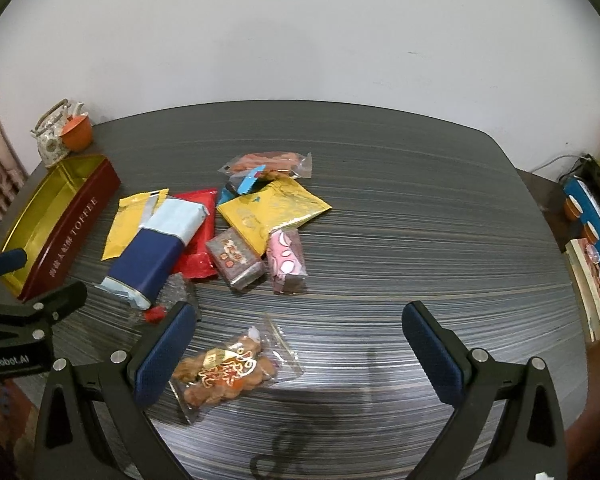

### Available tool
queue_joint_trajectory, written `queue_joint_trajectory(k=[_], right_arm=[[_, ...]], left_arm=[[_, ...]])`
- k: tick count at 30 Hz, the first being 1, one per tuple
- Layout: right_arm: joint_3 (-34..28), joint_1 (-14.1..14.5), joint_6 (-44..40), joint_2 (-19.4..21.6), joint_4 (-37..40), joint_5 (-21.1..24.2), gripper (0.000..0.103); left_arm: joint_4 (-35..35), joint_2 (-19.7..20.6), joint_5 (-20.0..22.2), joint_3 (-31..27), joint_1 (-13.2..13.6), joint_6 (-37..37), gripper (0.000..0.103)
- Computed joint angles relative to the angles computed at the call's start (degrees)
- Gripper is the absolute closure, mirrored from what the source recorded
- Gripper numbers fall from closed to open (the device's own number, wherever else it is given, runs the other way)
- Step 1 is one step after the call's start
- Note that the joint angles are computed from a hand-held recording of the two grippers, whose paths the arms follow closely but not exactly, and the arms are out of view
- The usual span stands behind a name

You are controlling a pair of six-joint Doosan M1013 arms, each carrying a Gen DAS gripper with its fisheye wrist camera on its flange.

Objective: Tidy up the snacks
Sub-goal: 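Move the left tool toward the navy-and-light-blue packet, then grasp the navy-and-light-blue packet with the left tool while the right tool approaches the clear dough-snack bag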

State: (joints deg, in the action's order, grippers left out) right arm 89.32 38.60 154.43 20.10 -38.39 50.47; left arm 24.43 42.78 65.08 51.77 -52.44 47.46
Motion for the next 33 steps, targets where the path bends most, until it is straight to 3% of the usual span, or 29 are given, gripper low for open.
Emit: queue_joint_trajectory(k=[12,14,22,33], right_arm=[[1.6,-1.2,2.9,-1.2,0.7,-1.6,0.001],[2.1,-1.6,3.1,-1.5,1.3,-2.8,0.001],[2.9,-2.2,4.6,-2.1,2.5,-3.6,0.001],[2.6,-2.4,2.5,-1.5,4.1,-3.8,0.001]], left_arm=[[-6.0,3.1,0.9,-5.4,1.1,5.2,0.002],[-7.0,4.1,1.4,-7.1,1.2,6.7,0.01],[-15.3,8.8,5.9,-15.2,2.5,10.7,0.015],[-18.6,13.7,11.9,-22.4,3.1,12.5,0.023]])
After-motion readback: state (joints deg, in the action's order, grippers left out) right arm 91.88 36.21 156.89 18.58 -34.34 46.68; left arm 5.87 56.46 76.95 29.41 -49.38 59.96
